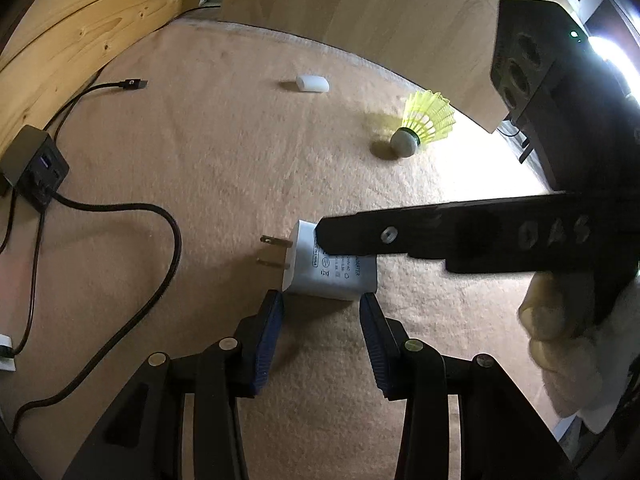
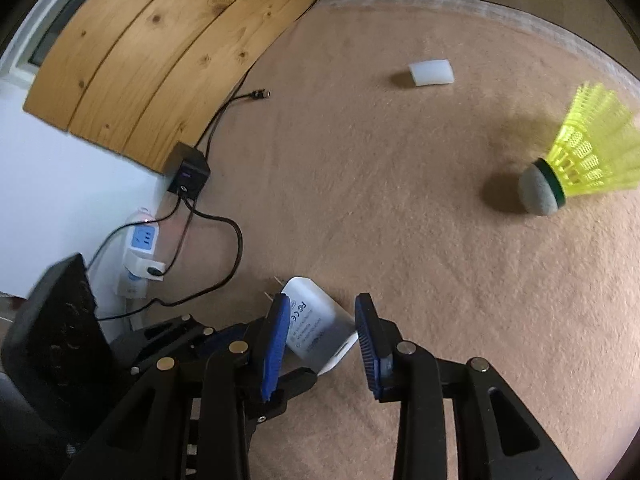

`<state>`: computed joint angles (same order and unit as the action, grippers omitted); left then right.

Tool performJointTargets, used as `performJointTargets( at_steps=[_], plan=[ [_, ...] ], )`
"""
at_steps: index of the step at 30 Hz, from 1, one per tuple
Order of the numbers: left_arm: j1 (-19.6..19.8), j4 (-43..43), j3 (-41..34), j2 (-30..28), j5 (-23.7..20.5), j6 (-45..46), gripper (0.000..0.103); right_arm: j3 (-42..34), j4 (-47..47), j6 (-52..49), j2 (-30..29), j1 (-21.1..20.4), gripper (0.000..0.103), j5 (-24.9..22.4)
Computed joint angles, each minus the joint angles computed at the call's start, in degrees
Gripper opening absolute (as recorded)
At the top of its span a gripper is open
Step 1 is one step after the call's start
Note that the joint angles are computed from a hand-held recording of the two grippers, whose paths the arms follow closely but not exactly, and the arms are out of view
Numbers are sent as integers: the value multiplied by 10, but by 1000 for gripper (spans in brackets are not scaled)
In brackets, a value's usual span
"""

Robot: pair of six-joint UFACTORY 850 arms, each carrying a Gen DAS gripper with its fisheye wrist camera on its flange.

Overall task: Organize objects
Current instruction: 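Grasp the white charger with the left tool while the right tool closes on its other side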

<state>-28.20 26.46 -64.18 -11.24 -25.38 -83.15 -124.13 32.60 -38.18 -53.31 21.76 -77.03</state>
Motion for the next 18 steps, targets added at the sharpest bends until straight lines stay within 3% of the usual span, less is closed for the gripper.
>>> performJointTargets(
  at_steps=[7, 15, 18],
  plan=[
    [-3, 14, 0, -1, 3, -7, 43, 6, -10, 2, 5, -4, 33, 6],
    [-8, 26, 0, 4, -11, 22, 42, 20, -2, 6, 10, -25, 27, -28],
    [-11, 32, -9, 0, -9, 39, 42, 35, 3, 4, 20, -29, 27, -8]
  ],
)
